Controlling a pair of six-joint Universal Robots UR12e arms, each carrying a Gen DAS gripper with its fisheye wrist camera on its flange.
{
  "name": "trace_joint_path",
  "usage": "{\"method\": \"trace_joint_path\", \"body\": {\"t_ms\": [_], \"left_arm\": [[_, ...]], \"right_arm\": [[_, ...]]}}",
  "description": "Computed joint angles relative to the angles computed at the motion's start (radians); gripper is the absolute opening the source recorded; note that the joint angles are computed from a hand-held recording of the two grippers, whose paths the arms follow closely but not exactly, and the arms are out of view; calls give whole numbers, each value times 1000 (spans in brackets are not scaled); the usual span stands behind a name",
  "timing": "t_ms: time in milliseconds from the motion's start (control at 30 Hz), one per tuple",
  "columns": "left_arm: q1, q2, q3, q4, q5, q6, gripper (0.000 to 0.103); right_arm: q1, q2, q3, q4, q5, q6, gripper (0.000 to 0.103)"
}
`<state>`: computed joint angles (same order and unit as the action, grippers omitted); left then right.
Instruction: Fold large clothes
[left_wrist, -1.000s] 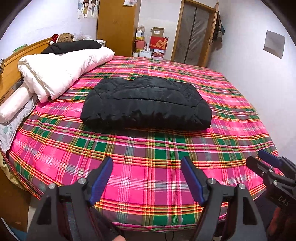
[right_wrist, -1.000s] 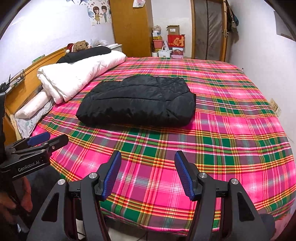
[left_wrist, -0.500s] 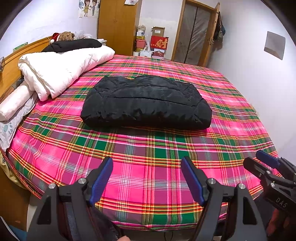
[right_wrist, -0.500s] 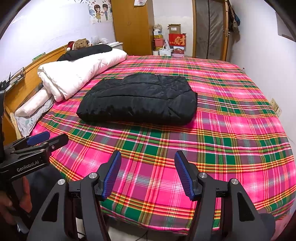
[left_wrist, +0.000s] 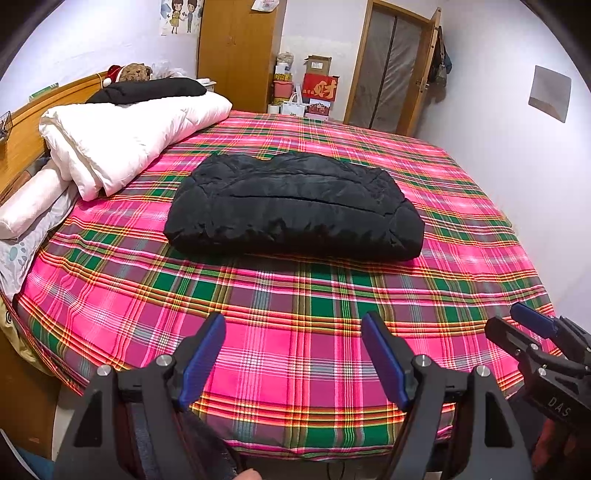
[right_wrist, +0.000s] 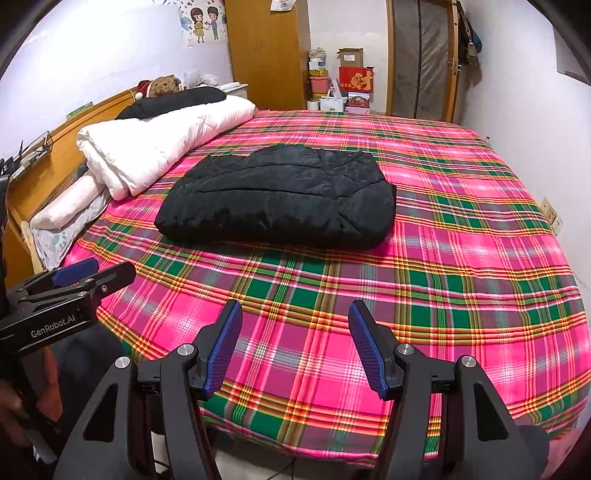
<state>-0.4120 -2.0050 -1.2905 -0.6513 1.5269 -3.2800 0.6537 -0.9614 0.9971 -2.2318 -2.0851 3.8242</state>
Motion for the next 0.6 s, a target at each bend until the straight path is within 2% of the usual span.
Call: {"method": "trace_joint_path", "body": {"t_ms": [600], "left_arm": [[8, 1, 0, -2, -24, -19, 77]], "right_arm": [[-1, -1, 1, -2, 1, -11, 60]]}}
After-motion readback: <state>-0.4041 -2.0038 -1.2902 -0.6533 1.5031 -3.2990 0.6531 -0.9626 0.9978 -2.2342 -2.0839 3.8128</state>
